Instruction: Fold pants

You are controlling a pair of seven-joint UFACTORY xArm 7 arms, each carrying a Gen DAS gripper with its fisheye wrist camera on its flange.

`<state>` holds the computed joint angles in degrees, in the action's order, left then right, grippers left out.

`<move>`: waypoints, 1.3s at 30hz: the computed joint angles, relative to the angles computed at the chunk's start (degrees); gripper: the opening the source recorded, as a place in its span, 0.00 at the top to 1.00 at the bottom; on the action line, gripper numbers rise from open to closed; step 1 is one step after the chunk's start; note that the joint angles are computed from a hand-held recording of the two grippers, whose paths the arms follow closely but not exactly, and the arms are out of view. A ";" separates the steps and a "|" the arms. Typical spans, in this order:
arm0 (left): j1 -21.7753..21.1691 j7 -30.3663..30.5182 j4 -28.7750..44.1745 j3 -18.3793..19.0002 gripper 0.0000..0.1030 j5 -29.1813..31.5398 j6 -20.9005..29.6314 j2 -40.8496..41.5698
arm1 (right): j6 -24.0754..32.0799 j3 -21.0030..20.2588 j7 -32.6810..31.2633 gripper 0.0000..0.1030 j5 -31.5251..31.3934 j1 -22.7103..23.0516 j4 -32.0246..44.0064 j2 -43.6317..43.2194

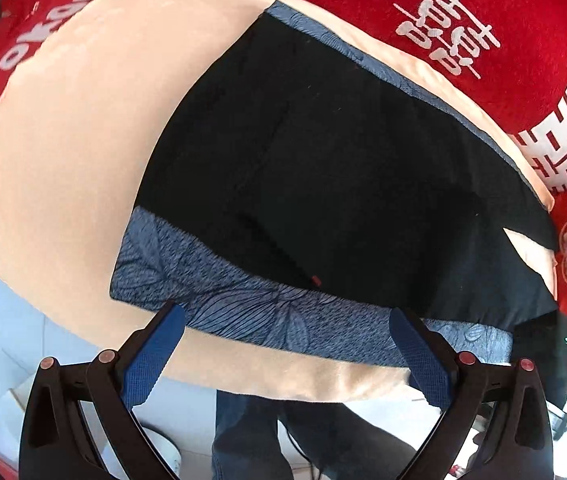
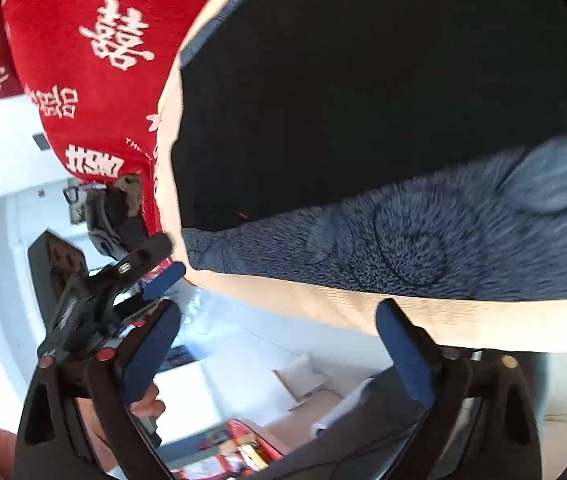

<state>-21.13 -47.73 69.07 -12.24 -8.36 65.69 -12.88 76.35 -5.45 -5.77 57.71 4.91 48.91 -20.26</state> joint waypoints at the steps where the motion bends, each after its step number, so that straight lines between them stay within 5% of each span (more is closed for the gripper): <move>1: -0.04 0.22 -1.03 0.20 0.00 -0.55 -0.42 -0.69 | -0.99 0.05 -0.40 0.20 1.34 0.06 -1.28 -0.22; 5: -0.27 0.91 -6.05 1.17 0.00 -5.16 -3.92 -3.47 | -4.74 -0.19 0.24 0.25 7.04 0.07 -5.49 -0.87; 6: -0.33 1.00 -6.91 1.22 0.00 -5.93 -4.50 -3.83 | -5.56 -0.21 0.89 0.33 8.86 0.14 -6.28 -0.83; 8: -0.44 1.18 -7.81 1.24 0.00 -7.00 -5.26 -4.00 | -6.91 0.03 1.79 0.59 10.40 0.23 -5.83 0.10; 9: -0.57 1.32 -8.59 1.36 0.00 -8.03 -6.08 -4.18 | -7.47 -0.02 1.52 0.84 11.53 0.29 -5.51 0.25; 10: -0.64 1.43 -8.92 1.51 0.00 -8.92 -6.70 -4.16 | -7.76 -0.14 1.36 0.90 12.44 0.29 -5.07 -0.01; 18: -0.75 -1.77 -13.39 2.74 0.01 -18.86 -20.71 -3.15 | -0.59 -2.36 -0.88 0.91 10.80 0.06 -1.38 -1.81; 20: -0.59 -2.78 -12.27 2.52 0.35 -17.57 -20.84 -1.58 | 1.37 -2.70 -1.38 0.91 9.23 -0.31 -1.23 -1.79; 23: -0.72 -1.69 -10.96 2.78 0.60 -17.06 -19.28 0.47 | 2.18 -2.68 -0.63 0.86 5.67 -1.65 -1.42 -1.81; 28: -0.85 2.73 -10.14 3.66 0.62 -18.49 -17.15 0.55 | 0.48 -5.22 2.11 0.54 -0.16 -6.52 -6.95 -7.77; 32: -0.76 7.53 -7.92 4.01 0.62 -19.32 -14.09 1.64 | -2.37 -8.17 3.95 0.54 -0.63 -10.06 -13.21 -13.14; 37: -0.16 10.94 -7.45 4.19 0.62 -20.62 -10.96 2.10 | -9.86 -11.44 5.59 0.55 9.34 -12.72 -21.64 -18.40; 38: -0.01 11.30 -7.87 4.26 0.69 -21.30 -11.08 1.81 | -11.66 -10.92 7.56 0.60 10.23 -13.01 -21.65 -18.72; 39: 0.03 11.75 -8.11 4.38 0.75 -22.44 -11.35 1.75 | -13.08 -10.24 9.70 0.88 9.74 -13.34 -21.55 -19.35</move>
<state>-21.09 -35.97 60.96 -7.85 -30.80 54.34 -11.13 63.28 -15.69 3.93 67.45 -8.43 27.36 -39.61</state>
